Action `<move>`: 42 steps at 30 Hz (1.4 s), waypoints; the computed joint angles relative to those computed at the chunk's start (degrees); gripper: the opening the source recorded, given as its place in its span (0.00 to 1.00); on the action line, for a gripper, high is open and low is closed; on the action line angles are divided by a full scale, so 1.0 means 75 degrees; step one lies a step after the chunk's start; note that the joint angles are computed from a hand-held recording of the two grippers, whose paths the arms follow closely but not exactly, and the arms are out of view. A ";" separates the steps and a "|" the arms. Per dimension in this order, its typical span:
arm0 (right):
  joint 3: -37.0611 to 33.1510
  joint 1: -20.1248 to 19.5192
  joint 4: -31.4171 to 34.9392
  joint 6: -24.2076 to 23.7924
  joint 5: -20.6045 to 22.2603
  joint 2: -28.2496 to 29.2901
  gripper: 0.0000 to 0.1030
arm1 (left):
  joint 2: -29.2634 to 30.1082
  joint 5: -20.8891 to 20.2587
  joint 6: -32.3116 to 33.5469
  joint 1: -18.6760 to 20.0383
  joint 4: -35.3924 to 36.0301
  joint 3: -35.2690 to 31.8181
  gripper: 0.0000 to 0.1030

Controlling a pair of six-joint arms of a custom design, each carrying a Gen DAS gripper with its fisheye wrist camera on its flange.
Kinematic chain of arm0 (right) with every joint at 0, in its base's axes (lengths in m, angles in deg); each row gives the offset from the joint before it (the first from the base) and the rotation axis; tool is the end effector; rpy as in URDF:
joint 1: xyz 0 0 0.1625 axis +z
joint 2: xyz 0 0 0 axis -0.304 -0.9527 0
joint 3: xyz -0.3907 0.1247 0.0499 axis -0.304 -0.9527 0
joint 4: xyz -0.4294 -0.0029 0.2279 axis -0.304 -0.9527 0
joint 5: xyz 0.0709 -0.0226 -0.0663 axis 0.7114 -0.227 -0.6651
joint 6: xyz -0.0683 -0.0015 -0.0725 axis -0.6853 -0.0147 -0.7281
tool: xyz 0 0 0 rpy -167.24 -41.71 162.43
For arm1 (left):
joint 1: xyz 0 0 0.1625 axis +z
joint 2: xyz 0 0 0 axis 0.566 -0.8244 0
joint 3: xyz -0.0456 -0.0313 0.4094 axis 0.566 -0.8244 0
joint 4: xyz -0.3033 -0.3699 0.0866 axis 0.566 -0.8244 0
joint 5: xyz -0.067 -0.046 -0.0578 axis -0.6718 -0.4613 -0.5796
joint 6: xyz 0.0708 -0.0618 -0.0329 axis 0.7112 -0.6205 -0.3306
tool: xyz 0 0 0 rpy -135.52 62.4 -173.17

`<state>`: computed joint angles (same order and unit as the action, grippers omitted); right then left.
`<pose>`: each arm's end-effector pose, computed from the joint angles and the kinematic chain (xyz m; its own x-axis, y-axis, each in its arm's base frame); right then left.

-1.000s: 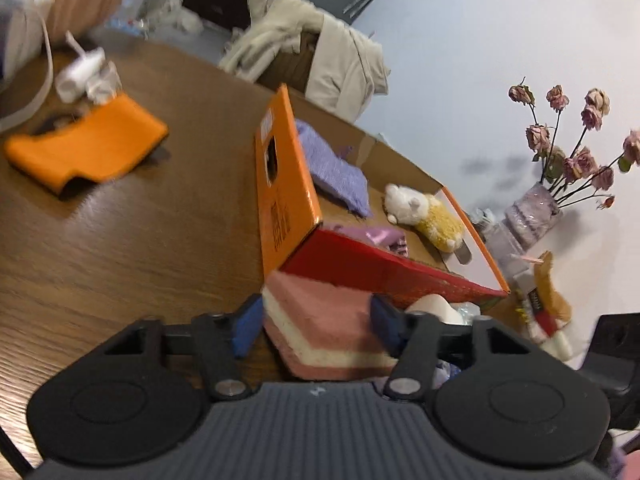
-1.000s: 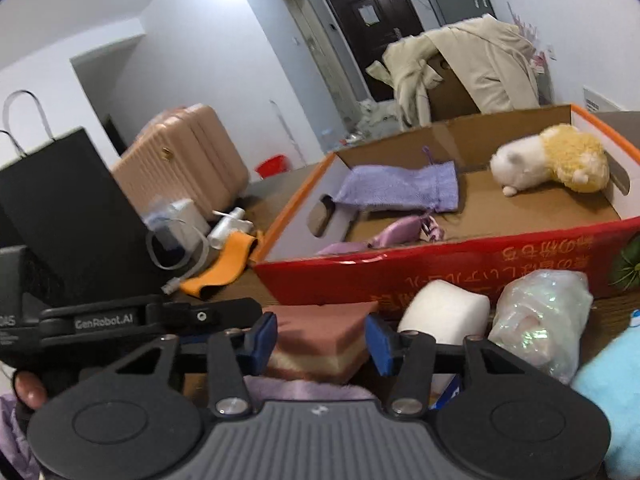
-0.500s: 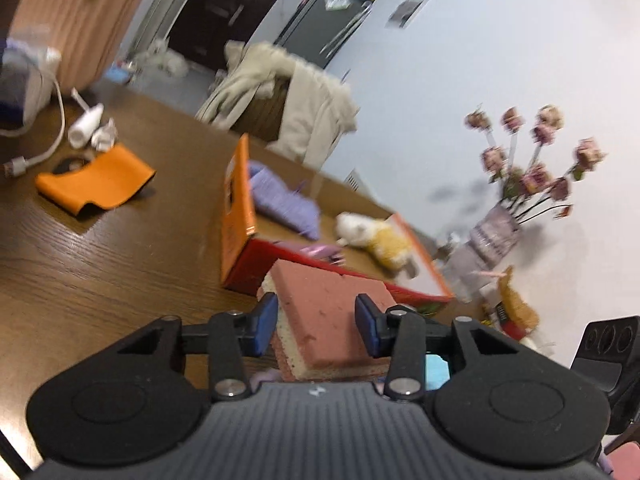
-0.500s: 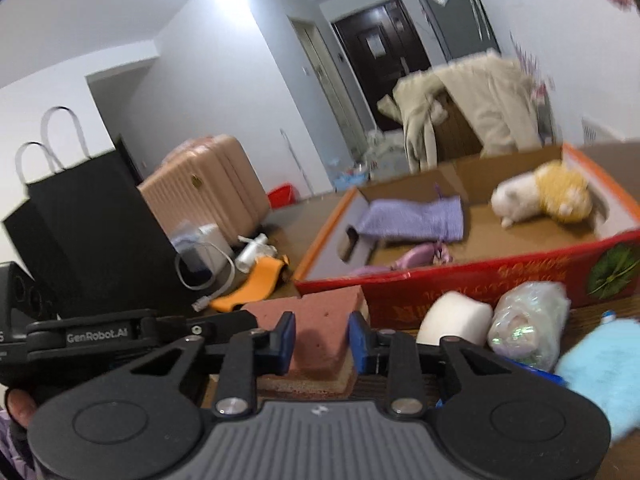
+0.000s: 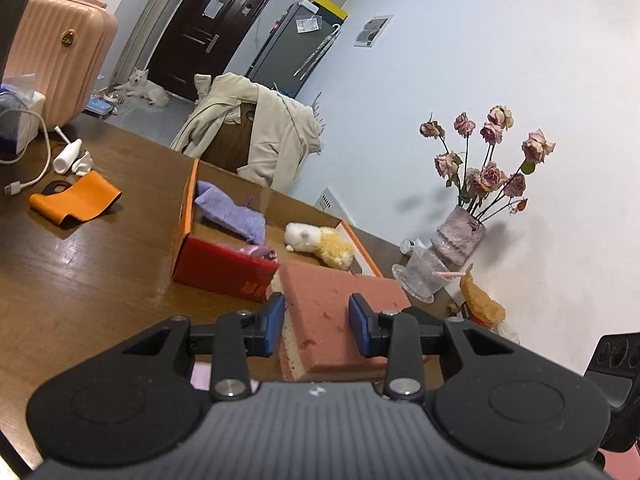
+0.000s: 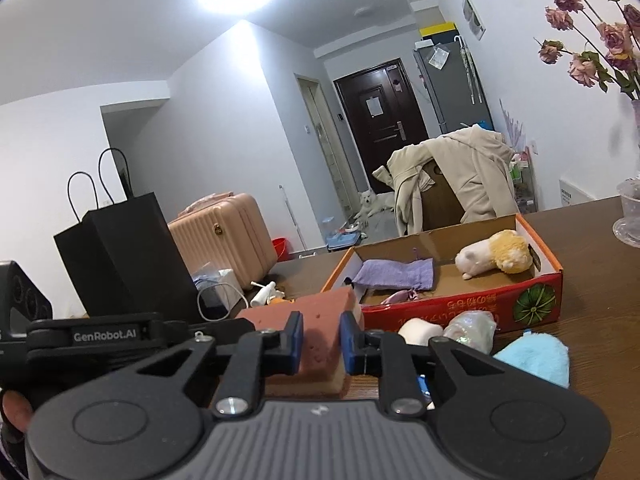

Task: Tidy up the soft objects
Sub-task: 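Carry the sponge with both grippers into the box and release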

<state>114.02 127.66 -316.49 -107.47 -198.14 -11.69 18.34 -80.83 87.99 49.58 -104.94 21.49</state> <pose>0.2935 -0.5680 -0.0772 -0.9055 0.0990 0.4127 -0.3742 0.2723 -0.8865 0.0323 -0.7312 0.2717 -0.7768 0.6273 -0.0558 0.5521 0.6356 -0.5397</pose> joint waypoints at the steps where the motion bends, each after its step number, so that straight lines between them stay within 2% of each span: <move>1: -0.0031 -0.0027 0.0035 -0.0061 0.0021 -0.0033 0.19 | 0.0135 0.0034 -0.0004 -0.0058 -0.0011 -0.0154 0.34; 5: -0.0620 -0.0356 0.0826 -0.0433 0.0305 -0.0210 0.19 | 0.0997 0.0401 -0.0094 -0.0339 -0.0132 -0.1142 0.34; 8: -0.1380 -0.0700 0.1768 -0.0491 0.0445 -0.0213 0.19 | 0.1961 0.0819 0.0010 -0.0539 -0.0065 -0.2292 0.34; 16: -0.3716 -0.1615 0.4392 0.0011 0.0535 0.0415 0.19 | 0.4743 0.1966 0.0110 -0.0703 0.1045 -0.5837 0.34; 19: -0.4044 -0.1855 0.5166 0.0356 0.0643 0.0505 0.19 | 0.5218 0.2529 0.0413 -0.0719 0.1312 -0.6398 0.35; 21: -0.4047 -0.1979 0.5741 0.0676 0.0853 0.0443 0.19 | 0.5258 0.2878 0.0671 -0.0731 0.1387 -0.6396 0.42; 24: -0.3962 -0.2052 0.6065 0.0902 0.1065 0.0382 0.21 | 0.5099 0.2759 0.1218 -0.0653 0.1275 -0.6163 0.46; 26: -0.3934 -0.2082 0.6104 0.0955 0.1206 0.0372 0.21 | 0.4959 0.2731 0.1317 -0.0647 0.1042 -0.5949 0.54; 27: -0.3948 -0.2100 0.6205 0.1045 0.1281 0.0376 0.22 | 0.4881 0.2626 0.1351 -0.0625 0.0905 -0.5842 0.54; 29: -0.4125 -0.2066 0.6431 0.1059 0.1067 0.0485 0.25 | 0.4801 0.2578 0.1416 -0.0632 0.0710 -0.5724 0.54; 31: -0.4177 -0.2028 0.6477 0.1040 0.0942 0.0548 0.26 | 0.4750 0.2745 0.1251 -0.0664 0.0535 -0.5663 0.54; 36: -0.3422 -0.1813 0.5525 0.0933 0.0725 0.0133 0.27 | 0.4161 0.2793 0.1257 -0.0719 0.0183 -0.4958 0.54; 42: -0.1674 -0.1215 0.3689 0.0204 0.0083 -0.0844 0.35 | 0.2818 0.2525 0.1506 -0.0827 -0.0276 -0.3413 0.59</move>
